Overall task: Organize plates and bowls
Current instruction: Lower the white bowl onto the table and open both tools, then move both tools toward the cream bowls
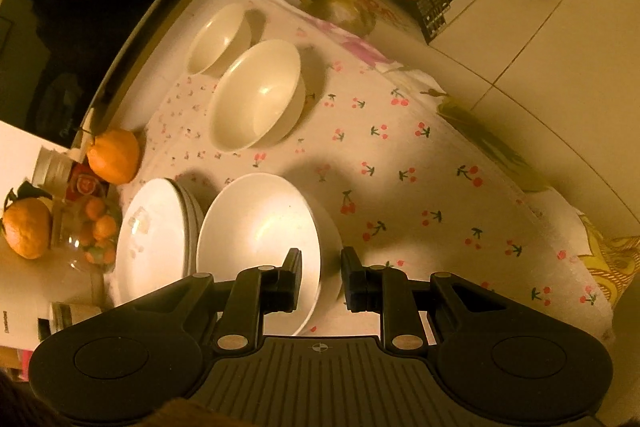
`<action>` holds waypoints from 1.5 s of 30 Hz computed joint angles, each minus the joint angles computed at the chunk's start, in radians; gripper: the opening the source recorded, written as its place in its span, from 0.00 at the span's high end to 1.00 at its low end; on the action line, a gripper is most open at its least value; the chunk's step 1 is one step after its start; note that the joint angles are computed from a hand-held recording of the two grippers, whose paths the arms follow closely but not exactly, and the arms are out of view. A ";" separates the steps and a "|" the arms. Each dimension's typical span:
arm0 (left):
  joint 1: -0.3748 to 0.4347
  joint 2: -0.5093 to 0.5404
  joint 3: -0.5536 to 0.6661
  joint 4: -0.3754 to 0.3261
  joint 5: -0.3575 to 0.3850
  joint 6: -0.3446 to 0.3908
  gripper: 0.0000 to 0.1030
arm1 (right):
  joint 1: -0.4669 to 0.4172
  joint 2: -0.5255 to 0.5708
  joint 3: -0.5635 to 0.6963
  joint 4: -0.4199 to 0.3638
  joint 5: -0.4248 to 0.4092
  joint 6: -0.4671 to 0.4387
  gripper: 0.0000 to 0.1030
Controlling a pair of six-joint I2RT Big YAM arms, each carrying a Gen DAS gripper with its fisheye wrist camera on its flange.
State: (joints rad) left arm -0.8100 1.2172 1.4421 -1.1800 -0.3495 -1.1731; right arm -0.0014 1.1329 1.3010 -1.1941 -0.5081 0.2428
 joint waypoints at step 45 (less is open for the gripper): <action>0.011 0.040 0.112 -0.103 -0.006 0.063 0.07 | -0.026 0.018 0.042 0.014 -0.058 0.005 0.20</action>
State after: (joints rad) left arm -0.7992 1.2568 1.5545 -1.2831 -0.3554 -1.1106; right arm -0.0275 1.1508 1.3431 -1.1803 -0.5663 0.2474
